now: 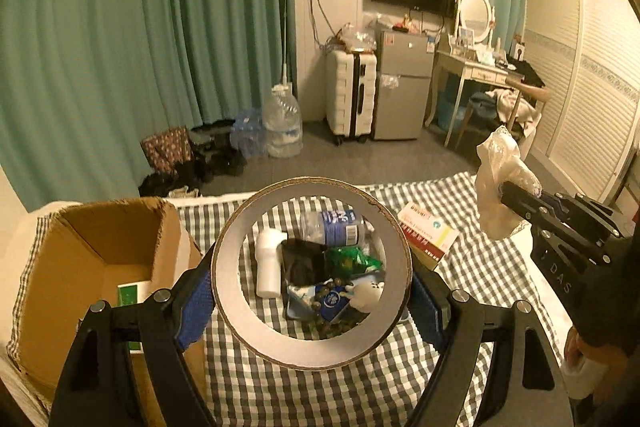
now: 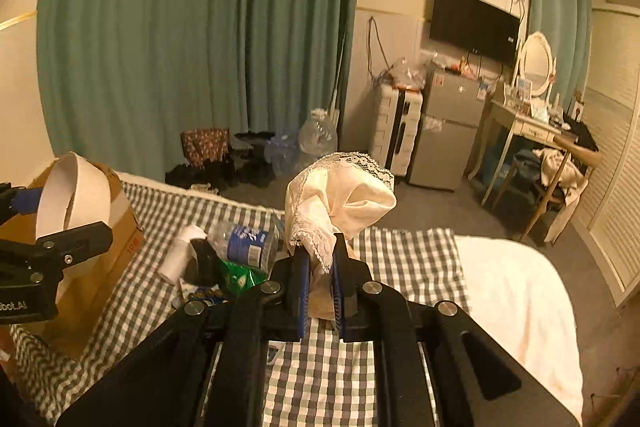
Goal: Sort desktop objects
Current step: 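Lift the tape roll and white cloth and carry both over the cardboard box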
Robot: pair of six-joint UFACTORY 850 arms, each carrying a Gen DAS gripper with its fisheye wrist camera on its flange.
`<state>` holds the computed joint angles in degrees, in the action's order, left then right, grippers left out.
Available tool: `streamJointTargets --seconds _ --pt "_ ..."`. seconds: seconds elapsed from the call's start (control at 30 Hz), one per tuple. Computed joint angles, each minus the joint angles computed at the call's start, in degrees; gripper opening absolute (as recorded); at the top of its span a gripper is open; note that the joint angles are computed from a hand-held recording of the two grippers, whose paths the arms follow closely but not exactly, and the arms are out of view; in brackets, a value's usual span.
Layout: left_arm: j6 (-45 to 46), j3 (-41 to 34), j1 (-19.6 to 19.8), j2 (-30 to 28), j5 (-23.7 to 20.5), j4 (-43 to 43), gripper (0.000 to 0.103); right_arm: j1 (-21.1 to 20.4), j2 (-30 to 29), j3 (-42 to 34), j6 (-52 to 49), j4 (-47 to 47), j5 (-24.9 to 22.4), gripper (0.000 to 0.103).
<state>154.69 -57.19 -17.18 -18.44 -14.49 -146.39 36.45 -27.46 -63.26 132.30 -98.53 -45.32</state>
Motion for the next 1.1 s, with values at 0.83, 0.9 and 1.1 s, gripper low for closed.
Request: streamJointTargets --seconds 0.83,0.9,1.1 --pt "0.5 3.7 7.0 7.4 -4.7 0.4 0.084 4.9 -1.6 -7.1 -1.2 0.0 -1.8 0.009" --pt "0.9 3.7 8.1 8.0 -4.7 -0.3 0.084 5.4 -2.2 -8.6 -1.8 -0.3 -1.4 0.009" --pt "5.2 3.8 11.6 8.3 -5.7 -3.6 0.084 6.8 -3.9 -12.7 -3.7 -0.7 -0.4 0.009"
